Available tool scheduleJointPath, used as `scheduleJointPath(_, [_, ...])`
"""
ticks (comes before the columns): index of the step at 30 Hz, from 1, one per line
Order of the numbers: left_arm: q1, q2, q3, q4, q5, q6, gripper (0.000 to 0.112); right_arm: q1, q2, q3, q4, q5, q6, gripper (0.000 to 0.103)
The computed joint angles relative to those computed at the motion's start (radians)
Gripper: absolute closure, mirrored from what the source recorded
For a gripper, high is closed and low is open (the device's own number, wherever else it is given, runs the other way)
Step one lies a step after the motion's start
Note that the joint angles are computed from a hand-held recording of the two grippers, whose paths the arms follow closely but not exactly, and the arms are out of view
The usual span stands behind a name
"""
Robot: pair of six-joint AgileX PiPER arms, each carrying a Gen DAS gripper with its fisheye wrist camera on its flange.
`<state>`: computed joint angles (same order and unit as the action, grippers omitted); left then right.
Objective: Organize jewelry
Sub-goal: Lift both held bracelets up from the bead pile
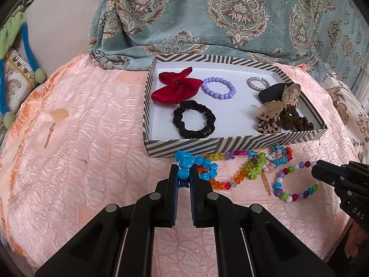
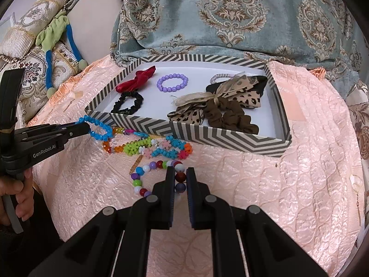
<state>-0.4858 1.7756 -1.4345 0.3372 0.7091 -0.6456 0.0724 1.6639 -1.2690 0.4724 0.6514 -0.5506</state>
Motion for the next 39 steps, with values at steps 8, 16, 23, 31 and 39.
scheduleJointPath(8, [0.000,0.000,0.001,-0.002,0.000,0.001,0.112,0.004,-0.005,0.002,-0.005,-0.004,0.002,0.094])
scheduleJointPath(16, [0.000,0.001,-0.002,-0.003,0.005,0.004,0.112,0.008,-0.006,0.002,-0.012,-0.008,0.008,0.094])
scheduleJointPath(23, [-0.001,0.005,-0.006,-0.006,0.011,0.006,0.112,0.014,-0.010,0.006,-0.030,-0.016,0.017,0.094])
scheduleJointPath(31, [0.000,0.006,-0.008,-0.008,0.013,0.009,0.112,0.023,-0.007,0.005,-0.047,-0.016,0.031,0.094])
scheduleJointPath(39, [-0.008,0.006,-0.007,0.000,0.012,0.004,0.112,0.030,-0.011,0.008,-0.061,-0.021,0.037,0.094])
